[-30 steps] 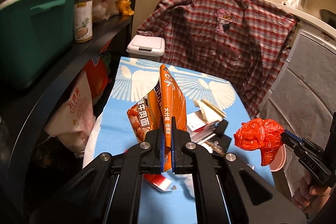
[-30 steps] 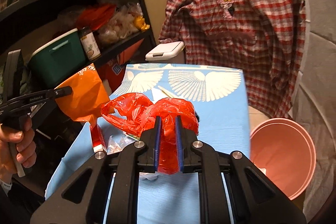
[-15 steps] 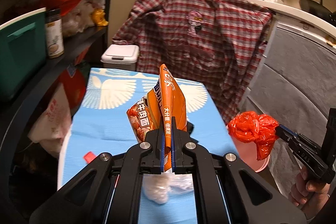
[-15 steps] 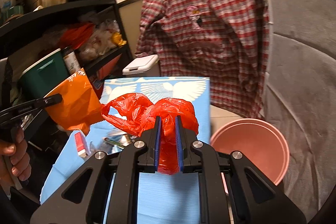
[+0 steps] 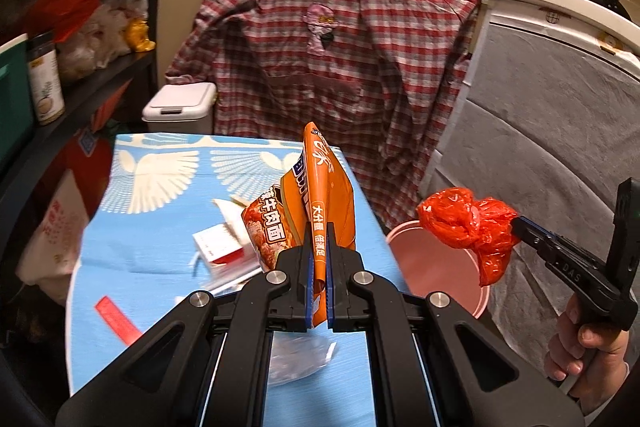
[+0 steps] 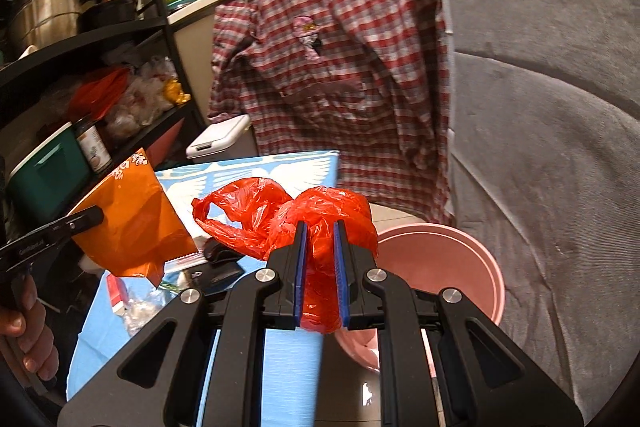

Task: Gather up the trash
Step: 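Carry the red plastic bags in the right tool over the pink bucket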

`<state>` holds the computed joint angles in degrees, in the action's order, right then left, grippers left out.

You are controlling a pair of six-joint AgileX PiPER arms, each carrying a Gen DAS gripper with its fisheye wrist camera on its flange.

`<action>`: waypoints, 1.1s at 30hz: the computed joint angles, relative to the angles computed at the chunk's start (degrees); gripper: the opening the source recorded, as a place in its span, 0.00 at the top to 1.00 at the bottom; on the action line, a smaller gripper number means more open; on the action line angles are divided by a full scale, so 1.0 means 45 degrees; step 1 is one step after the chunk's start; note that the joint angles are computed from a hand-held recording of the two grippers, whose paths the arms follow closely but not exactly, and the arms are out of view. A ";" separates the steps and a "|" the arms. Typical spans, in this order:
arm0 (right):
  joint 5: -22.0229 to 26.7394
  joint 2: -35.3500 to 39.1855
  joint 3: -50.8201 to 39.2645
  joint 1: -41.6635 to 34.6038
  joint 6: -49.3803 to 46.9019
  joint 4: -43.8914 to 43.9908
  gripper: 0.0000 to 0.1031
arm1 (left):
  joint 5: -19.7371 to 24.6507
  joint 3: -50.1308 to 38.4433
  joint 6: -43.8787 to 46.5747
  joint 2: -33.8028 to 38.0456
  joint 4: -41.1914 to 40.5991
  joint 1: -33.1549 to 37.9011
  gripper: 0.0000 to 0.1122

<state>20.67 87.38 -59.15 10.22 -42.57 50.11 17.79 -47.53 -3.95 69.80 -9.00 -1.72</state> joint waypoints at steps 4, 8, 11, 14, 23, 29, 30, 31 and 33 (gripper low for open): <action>-0.0048 0.0271 -0.0198 -0.0414 0.0296 -0.0430 0.87 | -0.0262 -0.0251 -0.1330 0.0479 0.1067 -0.0816 0.96; -0.0035 0.0514 -0.0397 -0.0855 0.0538 -0.0766 0.87 | -0.0474 -0.0631 -0.2957 0.1116 0.2494 -0.1721 0.97; 0.0008 0.0768 -0.0623 -0.1192 0.0936 -0.1136 0.87 | -0.0595 -0.0924 -0.3993 0.1639 0.3439 -0.2313 0.96; -0.0076 0.0974 -0.0781 -0.1443 0.1250 -0.1492 0.87 | -0.0659 -0.1248 -0.4790 0.2157 0.4160 -0.2813 0.96; -0.0132 0.1517 -0.1120 -0.1976 0.1365 -0.1727 0.87 | -0.0847 -0.2194 -0.4665 0.3547 0.3807 -0.3616 0.97; -0.0123 0.1926 -0.1452 -0.2171 0.1678 -0.2021 0.87 | -0.0785 -0.3087 -0.4441 0.4569 0.3346 -0.4087 0.96; -0.0084 0.1996 -0.1536 -0.2206 0.1736 -0.2042 0.87 | -0.0785 -0.3256 -0.4445 0.4776 0.3297 -0.4180 0.97; -0.0049 0.2061 -0.1609 -0.2254 0.1798 -0.2058 0.87 | -0.0774 -0.3401 -0.4366 0.4953 0.3192 -0.4259 0.96; -0.0066 0.2153 -0.1699 -0.2295 0.1914 -0.2160 0.87 | -0.0732 -0.3651 -0.4371 0.5271 0.3183 -0.4413 0.96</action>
